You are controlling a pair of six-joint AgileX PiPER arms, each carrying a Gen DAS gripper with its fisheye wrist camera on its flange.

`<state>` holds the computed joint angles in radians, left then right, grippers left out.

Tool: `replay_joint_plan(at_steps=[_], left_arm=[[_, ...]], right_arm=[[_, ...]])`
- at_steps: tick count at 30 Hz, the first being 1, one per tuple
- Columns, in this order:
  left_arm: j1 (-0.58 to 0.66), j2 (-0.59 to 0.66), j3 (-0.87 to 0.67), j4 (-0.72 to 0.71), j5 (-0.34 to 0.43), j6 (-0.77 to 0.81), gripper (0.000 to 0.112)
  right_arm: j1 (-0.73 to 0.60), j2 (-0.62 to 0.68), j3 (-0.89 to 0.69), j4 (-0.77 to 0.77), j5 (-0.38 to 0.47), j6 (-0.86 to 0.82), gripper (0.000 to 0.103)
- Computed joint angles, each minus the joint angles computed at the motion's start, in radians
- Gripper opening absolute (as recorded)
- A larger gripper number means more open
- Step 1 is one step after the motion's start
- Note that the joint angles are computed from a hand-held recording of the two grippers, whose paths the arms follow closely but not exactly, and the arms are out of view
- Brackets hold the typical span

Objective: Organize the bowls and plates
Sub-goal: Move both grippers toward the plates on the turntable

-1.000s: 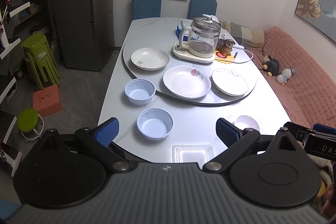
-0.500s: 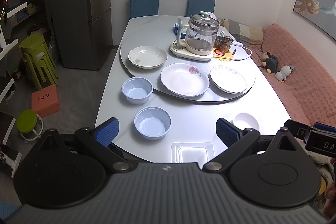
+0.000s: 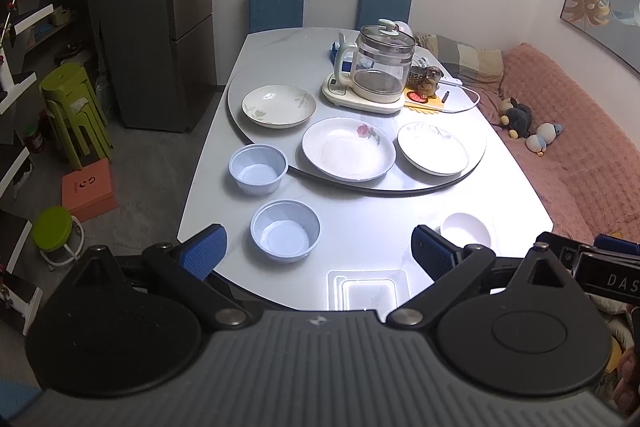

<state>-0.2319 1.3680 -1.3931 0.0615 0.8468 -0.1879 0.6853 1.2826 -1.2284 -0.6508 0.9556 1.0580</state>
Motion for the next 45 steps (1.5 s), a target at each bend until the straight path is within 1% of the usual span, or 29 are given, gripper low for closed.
replay_joint_plan(at_steps=[4, 8, 14, 23, 26, 31, 34, 40, 45], left_arm=[[-0.027, -0.001, -0.002, 0.032, 0.007, -0.040, 0.100], [-0.062, -0.003, -0.004, 0.073, 0.016, -0.090, 0.100], [-0.107, -0.003, -0.011, 0.117, 0.039, -0.150, 0.100], [-0.210, 0.007, -0.031, 0.225, 0.074, -0.295, 0.100], [-0.244, 0.003, -0.023, 0.259, 0.084, -0.339, 0.100], [-0.256, -0.003, -0.013, 0.246, 0.091, -0.361, 0.100], [-0.238, 0.012, -0.021, 0.226, 0.094, -0.337, 0.100], [-0.144, 0.087, -0.066, 0.138, 0.069, -0.210, 0.100], [-0.063, 0.208, -0.192, 0.051, 0.068, -0.080, 0.100]], right_arm=[[-0.011, -0.018, 0.016, 0.007, -0.011, -0.018, 0.103], [-0.023, -0.024, 0.018, 0.025, -0.001, -0.038, 0.103], [-0.048, -0.054, 0.039, 0.055, -0.026, -0.088, 0.103], [-0.131, -0.116, 0.071, 0.155, -0.038, -0.203, 0.103], [-0.142, -0.132, 0.086, 0.150, -0.043, -0.208, 0.103], [-0.167, -0.124, 0.085, 0.174, -0.046, -0.246, 0.103], [-0.187, -0.105, 0.074, 0.212, -0.060, -0.276, 0.103], [-0.224, -0.040, 0.040, 0.265, -0.127, -0.305, 0.103], [-0.229, 0.065, -0.047, 0.227, -0.124, -0.260, 0.103]])
